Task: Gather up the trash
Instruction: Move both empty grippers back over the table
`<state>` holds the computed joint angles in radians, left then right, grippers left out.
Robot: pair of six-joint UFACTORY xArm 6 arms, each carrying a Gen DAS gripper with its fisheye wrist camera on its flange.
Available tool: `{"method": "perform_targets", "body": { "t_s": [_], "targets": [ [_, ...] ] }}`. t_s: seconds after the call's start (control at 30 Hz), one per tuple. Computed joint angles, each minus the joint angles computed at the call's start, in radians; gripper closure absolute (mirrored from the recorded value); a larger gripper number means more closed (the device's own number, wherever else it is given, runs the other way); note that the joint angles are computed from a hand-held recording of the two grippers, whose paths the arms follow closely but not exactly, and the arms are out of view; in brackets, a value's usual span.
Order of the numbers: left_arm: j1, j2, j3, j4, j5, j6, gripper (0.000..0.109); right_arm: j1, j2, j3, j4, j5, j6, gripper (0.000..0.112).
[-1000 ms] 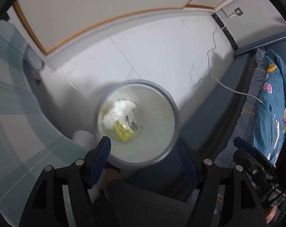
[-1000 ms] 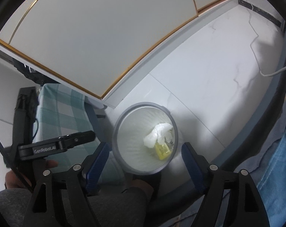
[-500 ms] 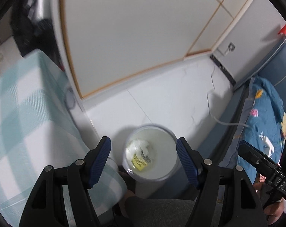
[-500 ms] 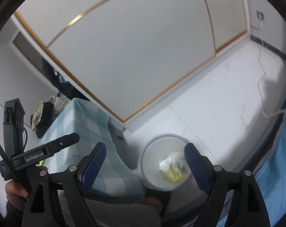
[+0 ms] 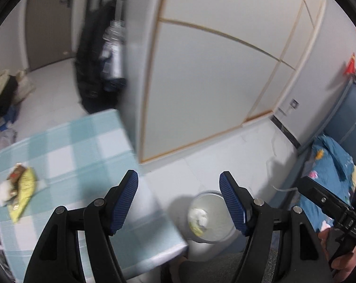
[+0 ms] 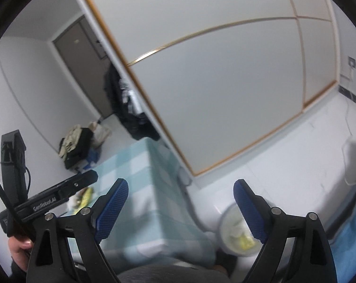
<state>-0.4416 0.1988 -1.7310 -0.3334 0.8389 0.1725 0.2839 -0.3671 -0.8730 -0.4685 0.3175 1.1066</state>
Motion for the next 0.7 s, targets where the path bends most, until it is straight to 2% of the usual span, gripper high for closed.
{"method": "perform_targets", "body": {
  "t_s": [0.23, 0.53, 0.7],
  "targets": [
    [0.081, -0.070, 0.074, 0.008, -0.089, -0.001, 0.040, 0.092, 0.151, -0.161, 0.019, 0.010, -0.056, 0.021],
    [0.198, -0.097, 0.105, -0.031, -0.106, 0.000, 0.040, 0.181, 0.364, -0.391, 0.180, -0.004, -0.207, 0.021],
    [0.264, -0.096, 0.117, -0.023, -0.128, -0.004, 0.040, 0.213, 0.484, -0.523, 0.239, -0.011, -0.230, 0.021]
  ]
}}
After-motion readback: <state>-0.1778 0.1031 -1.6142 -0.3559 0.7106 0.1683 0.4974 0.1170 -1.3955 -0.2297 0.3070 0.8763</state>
